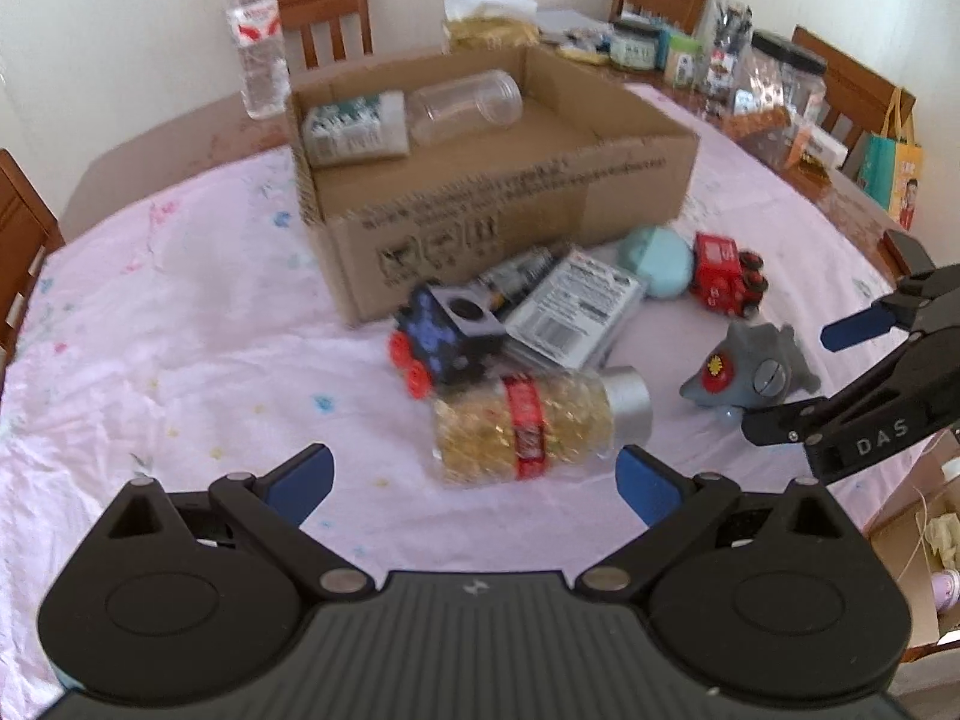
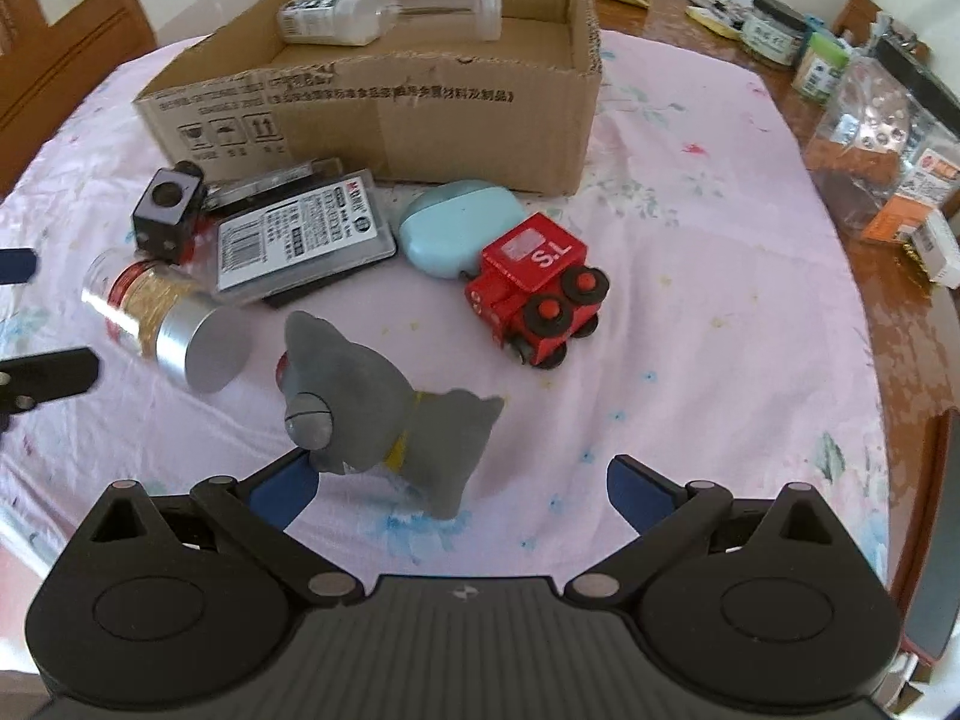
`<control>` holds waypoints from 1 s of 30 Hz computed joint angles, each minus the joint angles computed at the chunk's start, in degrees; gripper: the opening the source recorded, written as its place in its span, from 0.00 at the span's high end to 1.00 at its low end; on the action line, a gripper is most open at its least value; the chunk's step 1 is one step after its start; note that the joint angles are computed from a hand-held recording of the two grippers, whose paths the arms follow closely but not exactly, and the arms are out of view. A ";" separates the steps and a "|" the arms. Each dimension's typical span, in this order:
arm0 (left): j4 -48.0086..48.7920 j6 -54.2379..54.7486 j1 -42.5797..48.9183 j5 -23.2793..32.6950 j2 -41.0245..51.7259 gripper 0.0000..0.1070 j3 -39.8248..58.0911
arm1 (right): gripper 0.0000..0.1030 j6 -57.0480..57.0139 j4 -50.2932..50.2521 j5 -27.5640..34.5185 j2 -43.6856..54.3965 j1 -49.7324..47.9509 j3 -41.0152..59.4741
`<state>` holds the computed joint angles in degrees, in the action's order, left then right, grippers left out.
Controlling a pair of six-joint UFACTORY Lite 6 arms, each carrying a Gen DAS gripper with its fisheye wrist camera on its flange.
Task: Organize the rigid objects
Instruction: 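Move left tool to the gold capsule bottle while right tool reaches the grey toy, then grasp the capsule bottle with left tool while right tool grasps the grey toy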
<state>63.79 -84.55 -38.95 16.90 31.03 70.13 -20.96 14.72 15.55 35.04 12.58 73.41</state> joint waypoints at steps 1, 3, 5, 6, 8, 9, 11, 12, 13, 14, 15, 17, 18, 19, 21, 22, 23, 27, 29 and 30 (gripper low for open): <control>-0.93 0.61 -0.42 0.34 0.89 0.07 0.80 | 0.00 -4.20 3.47 0.28 0.06 -0.48 -0.20; -3.13 1.60 -1.14 1.22 2.68 0.07 2.65 | 0.00 -11.53 8.50 1.20 0.62 -1.21 -0.18; -4.65 1.74 -1.52 1.58 3.98 0.07 4.03 | 0.00 -14.63 8.85 1.33 1.15 -1.34 -0.48; -4.84 1.32 -1.75 1.75 4.48 0.07 4.63 | 0.00 -15.70 7.59 -0.13 0.71 -0.88 -1.74; -5.33 0.89 -2.12 2.30 5.73 0.07 6.15 | 0.00 -22.85 11.72 -1.12 0.04 -1.27 -3.24; -5.93 1.25 -2.31 2.70 6.60 0.07 7.21 | 0.00 -25.82 13.99 -0.51 0.15 -1.78 -2.99; -6.43 1.38 -2.71 3.71 8.36 0.07 9.48 | 0.00 -28.33 14.40 -0.16 0.18 -2.20 -2.90; -6.69 1.37 -2.86 4.06 9.19 0.07 10.60 | 0.00 -29.98 15.30 0.17 0.27 -2.43 -2.73; -6.98 1.34 -2.94 4.21 10.01 0.07 11.69 | 0.00 -31.49 16.30 0.27 0.23 -2.60 -2.80; -7.39 1.53 -2.96 4.39 10.67 0.07 12.58 | 0.00 -32.96 17.32 0.22 0.20 -2.75 -2.93; -7.61 1.48 -3.03 4.81 11.50 0.07 13.65 | 0.00 -35.24 19.26 -0.10 -0.05 -2.90 -3.46; -7.74 1.43 -3.08 5.40 13.00 0.07 15.49 | 0.00 -37.20 20.54 -0.73 -0.21 -3.10 -3.98; -7.55 1.11 -3.09 5.75 13.63 0.07 16.23 | 0.00 -39.45 22.67 -1.12 -0.46 -3.27 -4.54; -7.41 0.87 -3.09 6.06 14.15 0.07 16.82 | 0.00 -41.89 24.93 -1.47 -0.73 -3.51 -5.17; -7.41 0.95 -3.00 6.17 14.95 0.07 17.72 | 0.00 -45.01 28.15 -2.10 -1.29 -3.61 -6.20; -6.75 0.51 -2.95 5.92 15.02 0.07 17.64 | 0.00 -45.95 29.16 -2.31 -1.40 -3.64 -6.46; -6.06 0.02 -2.96 5.83 15.01 0.07 17.46 | 0.00 -46.24 29.49 -2.52 -1.45 -3.58 -6.58; -2.50 -2.67 -2.63 4.57 14.12 0.12 15.53 | 0.00 -49.31 33.33 -3.65 -1.86 -3.48 -7.66; 0.19 -5.72 -1.91 2.23 12.91 0.13 13.48 | 0.00 -55.76 40.49 -4.67 -2.58 -3.51 -9.18; 1.16 -6.70 -1.69 1.62 12.43 0.13 12.71 | 0.00 -58.72 43.72 -5.10 -2.88 -3.50 -9.85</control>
